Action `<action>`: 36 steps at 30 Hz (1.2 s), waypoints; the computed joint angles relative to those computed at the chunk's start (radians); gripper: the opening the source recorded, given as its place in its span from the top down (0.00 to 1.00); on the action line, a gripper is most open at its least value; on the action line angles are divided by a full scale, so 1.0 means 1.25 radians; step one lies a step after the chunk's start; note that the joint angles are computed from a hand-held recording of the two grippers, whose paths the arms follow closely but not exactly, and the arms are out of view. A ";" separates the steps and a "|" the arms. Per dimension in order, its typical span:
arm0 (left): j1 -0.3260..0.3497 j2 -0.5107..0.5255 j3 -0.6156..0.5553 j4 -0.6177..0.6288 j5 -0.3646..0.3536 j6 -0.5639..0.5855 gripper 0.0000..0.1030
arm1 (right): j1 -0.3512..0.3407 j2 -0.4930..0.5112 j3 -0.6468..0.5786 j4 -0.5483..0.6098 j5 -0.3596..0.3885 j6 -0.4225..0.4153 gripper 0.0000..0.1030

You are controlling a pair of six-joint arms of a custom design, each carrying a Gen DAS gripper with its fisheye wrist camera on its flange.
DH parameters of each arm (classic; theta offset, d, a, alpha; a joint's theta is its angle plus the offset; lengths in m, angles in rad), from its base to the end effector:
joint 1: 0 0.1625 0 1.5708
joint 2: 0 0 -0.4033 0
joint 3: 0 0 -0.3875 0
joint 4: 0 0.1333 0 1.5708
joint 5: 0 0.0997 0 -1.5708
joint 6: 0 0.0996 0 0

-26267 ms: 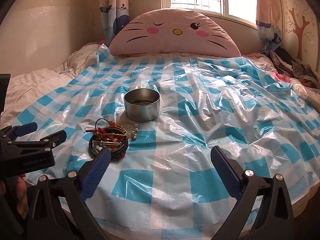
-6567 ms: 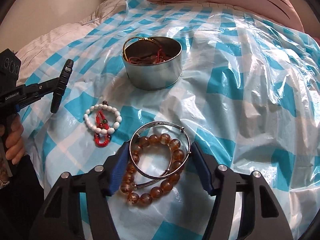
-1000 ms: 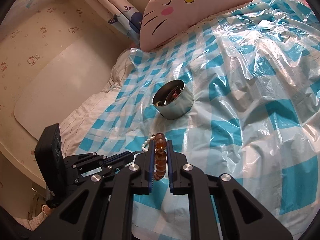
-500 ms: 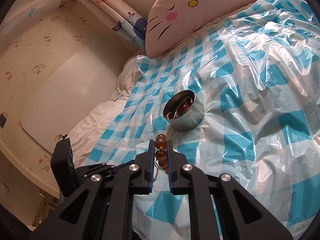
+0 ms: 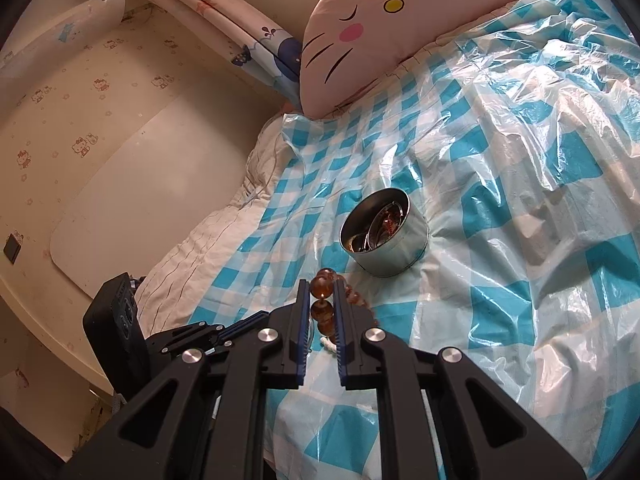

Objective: Organize jewelry
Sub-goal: 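Carry the bangle and amber bracelet over the silver tin and open both tools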

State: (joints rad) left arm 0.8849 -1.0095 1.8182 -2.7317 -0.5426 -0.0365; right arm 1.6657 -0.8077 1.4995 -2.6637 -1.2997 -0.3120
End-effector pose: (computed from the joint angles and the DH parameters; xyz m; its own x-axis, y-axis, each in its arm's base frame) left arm -0.2068 -0.5978 0.2097 -0.6080 0.0719 -0.7907 0.5727 0.7295 -0.3741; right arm 0.2262 -0.6881 0.1573 -0.8766 -0.4673 -0.1148 -0.3744 0.8123 -0.4473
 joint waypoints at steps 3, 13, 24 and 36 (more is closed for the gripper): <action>0.006 0.012 -0.021 -0.020 0.002 0.018 0.97 | 0.003 0.015 -0.021 0.000 0.010 0.001 0.88; 0.036 0.063 -0.106 -0.086 -0.004 0.084 0.97 | 0.016 0.084 -0.144 0.029 0.033 0.005 0.88; 0.079 0.126 -0.215 -0.117 -0.037 0.128 0.97 | 0.030 0.187 -0.306 0.086 0.038 0.004 0.88; 0.140 0.222 -0.368 -0.037 -0.094 0.116 0.96 | 0.042 0.296 -0.451 0.153 -0.048 -0.019 0.88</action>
